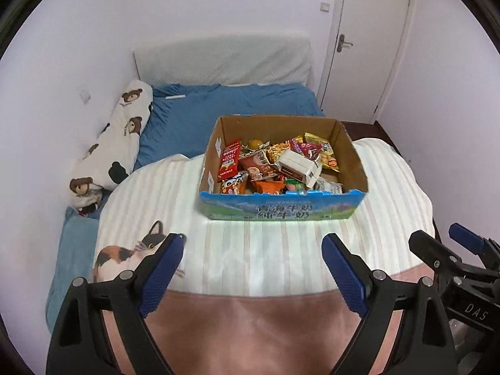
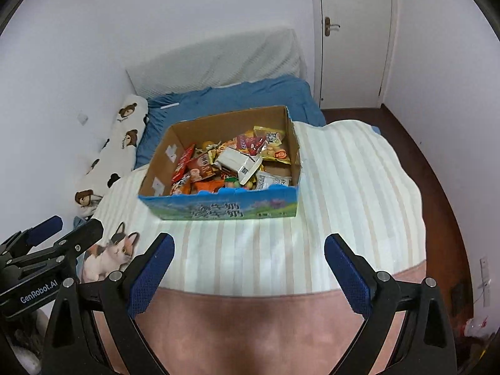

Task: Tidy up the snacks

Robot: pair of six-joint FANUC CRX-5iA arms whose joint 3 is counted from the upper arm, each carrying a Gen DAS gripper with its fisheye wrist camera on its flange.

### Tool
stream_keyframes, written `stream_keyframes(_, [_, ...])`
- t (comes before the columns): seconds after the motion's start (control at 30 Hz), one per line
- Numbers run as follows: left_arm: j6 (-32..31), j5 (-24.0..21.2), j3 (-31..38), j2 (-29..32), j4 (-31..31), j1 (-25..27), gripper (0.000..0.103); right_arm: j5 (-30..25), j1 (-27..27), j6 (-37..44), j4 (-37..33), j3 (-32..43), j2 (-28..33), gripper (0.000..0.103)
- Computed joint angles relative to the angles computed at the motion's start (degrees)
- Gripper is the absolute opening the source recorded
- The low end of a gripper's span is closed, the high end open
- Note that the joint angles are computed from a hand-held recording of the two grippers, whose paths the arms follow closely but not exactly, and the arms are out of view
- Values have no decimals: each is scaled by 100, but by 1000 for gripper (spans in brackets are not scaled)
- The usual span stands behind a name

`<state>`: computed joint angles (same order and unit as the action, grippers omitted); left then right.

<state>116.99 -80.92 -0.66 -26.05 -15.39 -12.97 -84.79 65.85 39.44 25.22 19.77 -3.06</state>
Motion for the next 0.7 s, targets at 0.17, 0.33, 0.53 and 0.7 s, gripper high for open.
stream_keyframes(0.17, [592,-556,308,-126,-542,-742,91,-217,620,-286,494,-217,-409,99])
stream_keyframes(0.33, [972,-814,507,-234,-782,-1160,91,-463,1171,-510,904,-260,-684,99])
stream_keyframes(0.53, [1356,-1140,838,-199,-1360,-1891,91,-698,1598,-530,1332,-216,-816,99])
stream_keyframes(0.7, [1535,-1211,879,-210,-1548,-2119,91,-779,1721,-507,1557,-191,-832,99])
